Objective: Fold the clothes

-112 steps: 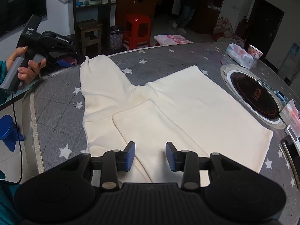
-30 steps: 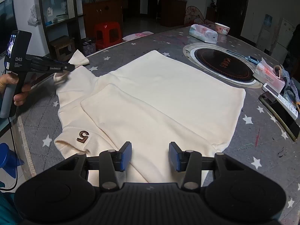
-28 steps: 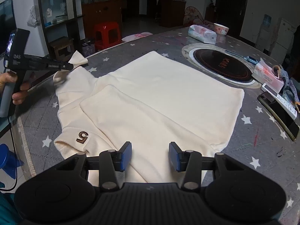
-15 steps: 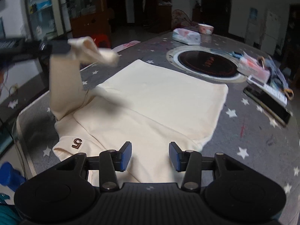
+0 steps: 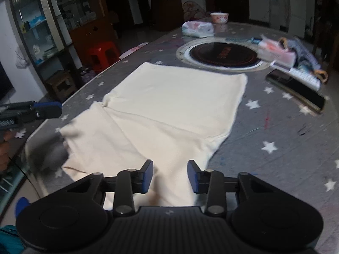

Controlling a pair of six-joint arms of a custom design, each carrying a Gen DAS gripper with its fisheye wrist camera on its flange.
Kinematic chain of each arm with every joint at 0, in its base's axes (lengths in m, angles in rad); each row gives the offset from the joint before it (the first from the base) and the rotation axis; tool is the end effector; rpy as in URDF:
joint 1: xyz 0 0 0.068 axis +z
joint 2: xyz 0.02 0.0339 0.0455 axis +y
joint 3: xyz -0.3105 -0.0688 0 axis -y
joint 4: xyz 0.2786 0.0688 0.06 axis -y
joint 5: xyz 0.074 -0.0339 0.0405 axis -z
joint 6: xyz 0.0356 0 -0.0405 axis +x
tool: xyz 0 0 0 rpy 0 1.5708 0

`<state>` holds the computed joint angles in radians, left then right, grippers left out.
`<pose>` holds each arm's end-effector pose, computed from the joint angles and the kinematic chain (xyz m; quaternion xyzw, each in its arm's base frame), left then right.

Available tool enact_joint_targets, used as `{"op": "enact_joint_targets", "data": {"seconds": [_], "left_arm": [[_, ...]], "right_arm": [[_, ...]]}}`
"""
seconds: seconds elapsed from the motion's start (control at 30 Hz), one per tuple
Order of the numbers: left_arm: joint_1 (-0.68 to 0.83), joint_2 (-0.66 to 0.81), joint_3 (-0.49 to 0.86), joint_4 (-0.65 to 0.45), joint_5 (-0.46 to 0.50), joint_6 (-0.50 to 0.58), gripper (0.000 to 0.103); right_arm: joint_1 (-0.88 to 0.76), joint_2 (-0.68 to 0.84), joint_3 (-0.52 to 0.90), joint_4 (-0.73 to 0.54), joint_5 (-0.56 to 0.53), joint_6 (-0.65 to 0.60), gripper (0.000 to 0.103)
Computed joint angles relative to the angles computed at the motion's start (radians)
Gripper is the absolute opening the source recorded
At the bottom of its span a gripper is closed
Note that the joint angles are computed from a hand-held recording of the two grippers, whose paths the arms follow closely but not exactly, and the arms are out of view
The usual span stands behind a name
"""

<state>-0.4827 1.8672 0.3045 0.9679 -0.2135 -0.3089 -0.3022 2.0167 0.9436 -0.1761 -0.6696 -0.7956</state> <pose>0.2365 -0.1154 0.0714 0.0265 0.8793 -0.0929 0.4664 0.3616 -0.0896 0.0808 -0.2787 0.8912 0.1978 0.2982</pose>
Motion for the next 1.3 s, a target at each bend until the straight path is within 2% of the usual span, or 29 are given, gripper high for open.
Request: {"op": "enact_joint_targets", "data": {"seconds": [0.1,0.2,0.37,0.47,0.63,0.83,0.97,1.1,1.2,1.3], "left_arm": [[-0.01,0.036,-0.034,0.015,-0.047,0.024,0.037],[-0.025,0.072,-0.059,0.045,-0.069,0.039,0.041],[-0.049,0.141,-0.041,0.078,-0.102,0.064,0.044],[-0.046,0.155,-0.038,0.097,-0.082,0.074,0.044],[-0.053,0.172,-0.015,0.097,-0.082,0.088,0.044],[-0.063,0.21,0.033,0.058,-0.132,0.099,0.044],[-0.052,0.212,0.029,0.052,-0.137,0.094,0.039],[-0.034,0.198,0.013,0.046,-0.126,0.101,0.038],[-0.011,0.157,-0.008,0.028,-0.108,0.111,0.038],[0.014,0.094,-0.028,0.012,-0.096,0.125,0.038]], "right_arm": [[0.02,0.008,-0.006,-0.005,0.004,0.002,0.034],[0.045,0.018,-0.011,-0.004,0.016,0.007,0.028],[0.077,0.019,-0.026,0.019,0.058,0.02,0.009],[0.085,-0.02,-0.057,0.059,0.069,0.025,0.005],[0.092,-0.11,-0.098,0.113,0.072,0.018,0.004],[0.117,-0.19,-0.118,0.183,0.111,0.036,0.004],[0.131,-0.154,-0.089,0.201,0.151,0.075,0.004],[0.137,-0.04,-0.039,0.199,0.195,0.111,0.004],[0.131,0.001,-0.022,0.218,0.225,0.125,0.009],[0.115,-0.018,-0.022,0.208,0.195,0.115,0.01]]}}
